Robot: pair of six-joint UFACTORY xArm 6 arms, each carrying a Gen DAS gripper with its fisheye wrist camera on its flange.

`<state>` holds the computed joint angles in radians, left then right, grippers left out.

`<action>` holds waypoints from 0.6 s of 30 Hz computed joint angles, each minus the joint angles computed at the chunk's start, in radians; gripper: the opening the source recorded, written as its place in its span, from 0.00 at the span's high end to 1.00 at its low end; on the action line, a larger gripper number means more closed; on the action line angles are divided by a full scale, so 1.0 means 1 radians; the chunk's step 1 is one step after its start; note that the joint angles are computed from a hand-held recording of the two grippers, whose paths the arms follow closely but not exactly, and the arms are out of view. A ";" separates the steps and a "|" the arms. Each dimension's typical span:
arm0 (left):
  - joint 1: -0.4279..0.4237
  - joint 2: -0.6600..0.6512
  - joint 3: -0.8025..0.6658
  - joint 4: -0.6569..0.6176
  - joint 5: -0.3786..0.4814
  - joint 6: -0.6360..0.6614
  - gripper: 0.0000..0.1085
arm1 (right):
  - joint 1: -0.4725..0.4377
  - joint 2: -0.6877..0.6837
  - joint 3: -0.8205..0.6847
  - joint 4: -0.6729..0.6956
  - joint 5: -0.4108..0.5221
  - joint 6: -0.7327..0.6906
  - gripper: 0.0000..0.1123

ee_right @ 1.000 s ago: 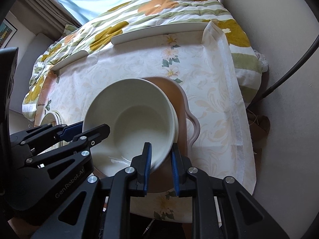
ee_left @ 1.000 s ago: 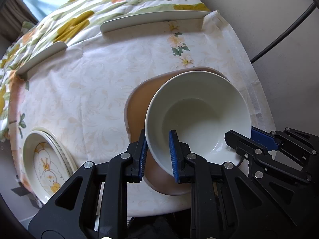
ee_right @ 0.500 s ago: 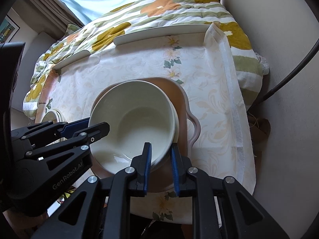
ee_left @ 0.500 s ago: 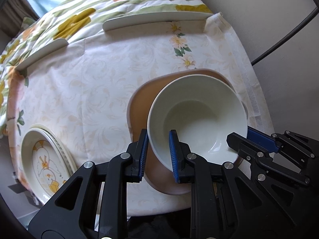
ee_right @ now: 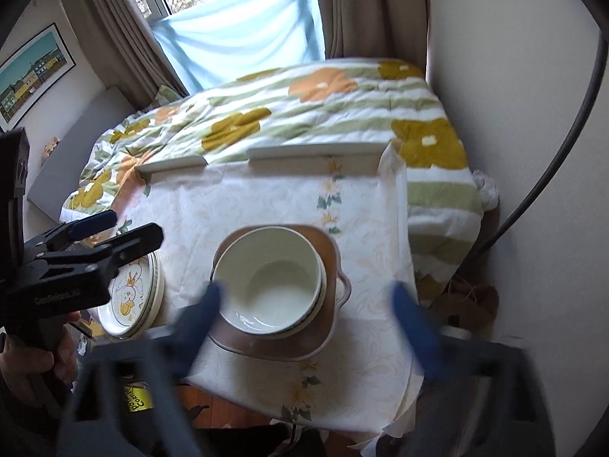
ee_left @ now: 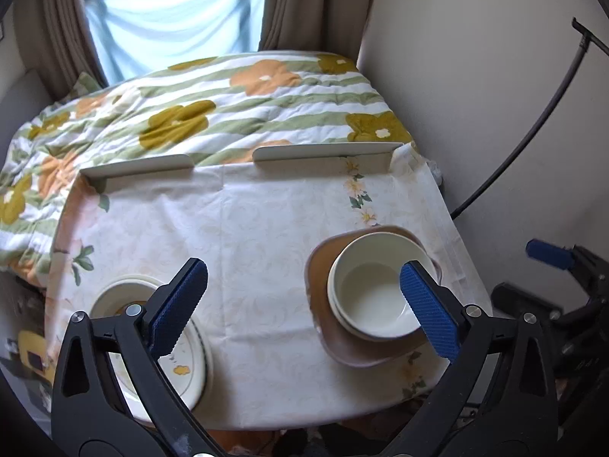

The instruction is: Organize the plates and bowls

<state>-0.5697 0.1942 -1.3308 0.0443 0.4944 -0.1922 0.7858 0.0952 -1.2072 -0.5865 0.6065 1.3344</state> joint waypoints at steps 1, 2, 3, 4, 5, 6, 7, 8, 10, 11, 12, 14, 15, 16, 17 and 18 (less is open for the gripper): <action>0.003 -0.007 0.007 0.007 0.012 0.003 0.07 | 0.006 -0.012 0.011 -0.020 0.011 0.021 0.09; 0.006 -0.012 0.016 0.014 0.026 0.005 0.07 | 0.012 -0.020 0.016 -0.027 0.026 0.027 0.09; 0.009 -0.018 0.026 0.020 0.037 0.003 0.07 | 0.016 -0.026 0.020 -0.022 0.042 0.014 0.09; 0.012 -0.022 0.035 0.014 0.055 0.011 0.07 | 0.021 -0.028 0.018 0.002 0.065 -0.016 0.09; 0.015 -0.024 0.040 -0.005 0.078 0.031 0.07 | 0.025 -0.027 0.011 0.037 0.101 -0.057 0.09; 0.017 -0.023 0.043 -0.024 0.103 0.050 0.07 | 0.027 -0.022 -0.001 0.075 0.138 -0.100 0.09; 0.020 -0.017 0.040 -0.053 0.130 0.078 0.07 | 0.026 -0.018 -0.008 0.105 0.163 -0.132 0.09; 0.022 -0.009 0.035 -0.074 0.158 0.098 0.07 | 0.025 -0.014 -0.010 0.123 0.178 -0.150 0.09; 0.021 0.012 0.022 -0.076 0.199 0.104 0.07 | 0.021 -0.004 -0.008 0.146 0.194 -0.177 0.09; 0.019 0.026 0.014 -0.079 0.214 0.109 0.07 | 0.015 0.012 -0.019 0.170 0.208 -0.198 0.09; 0.017 0.040 0.005 -0.086 0.229 0.115 0.07 | 0.008 0.021 -0.016 0.193 0.204 -0.219 0.09; 0.013 0.075 -0.020 -0.098 0.257 0.128 0.07 | -0.007 0.047 -0.020 0.259 0.204 -0.266 0.09; 0.010 0.090 -0.031 -0.097 0.271 0.127 0.07 | -0.019 0.072 -0.034 0.315 0.213 -0.308 0.09; 0.008 0.107 -0.045 -0.097 0.286 0.125 0.07 | -0.030 0.093 -0.046 0.360 0.223 -0.344 0.09; 0.006 0.124 -0.059 -0.098 0.299 0.121 0.07 | -0.040 0.108 -0.050 0.393 0.215 -0.373 0.09; 0.006 0.140 -0.071 -0.103 0.308 0.124 0.07 | -0.048 0.120 -0.049 0.426 0.188 -0.405 0.10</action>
